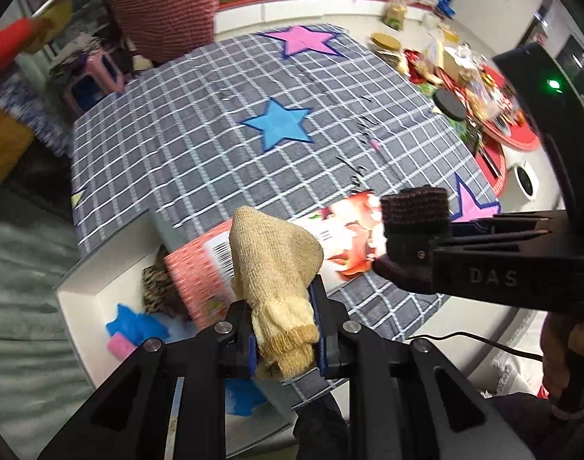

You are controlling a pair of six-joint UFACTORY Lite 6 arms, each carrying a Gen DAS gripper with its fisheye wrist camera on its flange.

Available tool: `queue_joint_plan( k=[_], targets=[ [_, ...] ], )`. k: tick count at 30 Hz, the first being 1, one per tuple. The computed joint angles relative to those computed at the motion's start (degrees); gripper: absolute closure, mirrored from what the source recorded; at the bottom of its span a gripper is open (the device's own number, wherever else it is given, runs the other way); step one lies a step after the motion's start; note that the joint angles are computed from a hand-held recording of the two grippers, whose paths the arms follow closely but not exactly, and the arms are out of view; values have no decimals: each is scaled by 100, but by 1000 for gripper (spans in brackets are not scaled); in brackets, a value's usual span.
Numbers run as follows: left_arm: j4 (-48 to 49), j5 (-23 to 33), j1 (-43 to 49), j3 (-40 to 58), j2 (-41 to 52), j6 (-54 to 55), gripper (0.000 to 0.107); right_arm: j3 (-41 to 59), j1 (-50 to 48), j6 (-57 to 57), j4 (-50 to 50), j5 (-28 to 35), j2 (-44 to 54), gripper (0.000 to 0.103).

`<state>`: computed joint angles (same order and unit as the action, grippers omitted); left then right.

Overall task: Organize soft objects
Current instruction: 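Carry the beige sock with the left tool while the right tool carries the striped cap over the box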

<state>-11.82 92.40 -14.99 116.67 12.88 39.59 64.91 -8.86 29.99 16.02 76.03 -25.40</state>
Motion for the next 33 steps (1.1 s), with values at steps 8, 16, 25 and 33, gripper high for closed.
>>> queue_joint_plan(
  k=[8, 16, 25, 33],
  targets=[
    [-186, 194, 1207, 537, 343, 394, 83, 881, 1353, 915, -504, -125, 659, 61],
    [-201, 173, 2205, 713, 659, 663, 83, 1806, 2352, 1294, -812, -150, 1529, 61],
    [-65, 26, 3006, 862, 1016, 740, 83, 3555, 3199, 1176, -970, 78, 3031, 61],
    [83, -103, 3454, 666, 1115, 804, 83, 5179, 3687, 923, -964, 443, 4365, 61]
  ],
)
